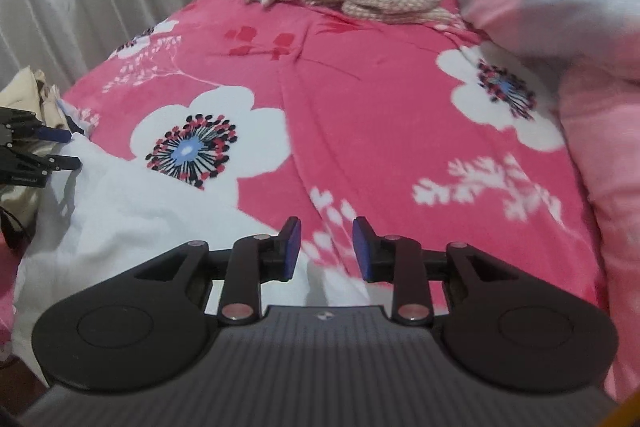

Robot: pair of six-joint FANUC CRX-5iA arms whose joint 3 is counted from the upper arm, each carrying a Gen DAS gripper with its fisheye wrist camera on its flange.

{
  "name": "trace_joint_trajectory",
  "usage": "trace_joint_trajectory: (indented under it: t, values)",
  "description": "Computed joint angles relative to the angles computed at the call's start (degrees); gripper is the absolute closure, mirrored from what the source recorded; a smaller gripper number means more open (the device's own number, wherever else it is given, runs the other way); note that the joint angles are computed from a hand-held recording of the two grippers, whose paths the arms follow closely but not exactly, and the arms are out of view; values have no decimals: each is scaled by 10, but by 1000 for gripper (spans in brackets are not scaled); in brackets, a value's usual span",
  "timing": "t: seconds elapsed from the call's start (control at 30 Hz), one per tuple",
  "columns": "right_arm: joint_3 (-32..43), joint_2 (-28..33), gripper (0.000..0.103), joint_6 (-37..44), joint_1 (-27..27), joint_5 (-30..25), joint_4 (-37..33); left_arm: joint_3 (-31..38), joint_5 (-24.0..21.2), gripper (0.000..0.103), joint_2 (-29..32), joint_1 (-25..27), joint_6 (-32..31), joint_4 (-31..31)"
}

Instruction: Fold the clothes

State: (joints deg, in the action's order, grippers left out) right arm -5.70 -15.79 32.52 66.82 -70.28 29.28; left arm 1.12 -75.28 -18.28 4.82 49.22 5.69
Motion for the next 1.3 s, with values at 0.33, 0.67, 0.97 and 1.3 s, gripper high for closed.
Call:
trace_joint_trajectory:
  t: [0.33,0.67,0.97,1.3]
  values:
    - [-62,-83,58,2,-29,33,-43,251,-219,43,147,-86,-111,-63]
    - [12,-55,49,249,-156,48,-258,327,-313,36,296,-94,-220,-117]
    - [144,70,72,403,-235,-98,-385,295,-321,72,306,-44,-214,-42]
    - [108,35,94,366,-189,-90,-330,314,-343,87,299,8,-215,11]
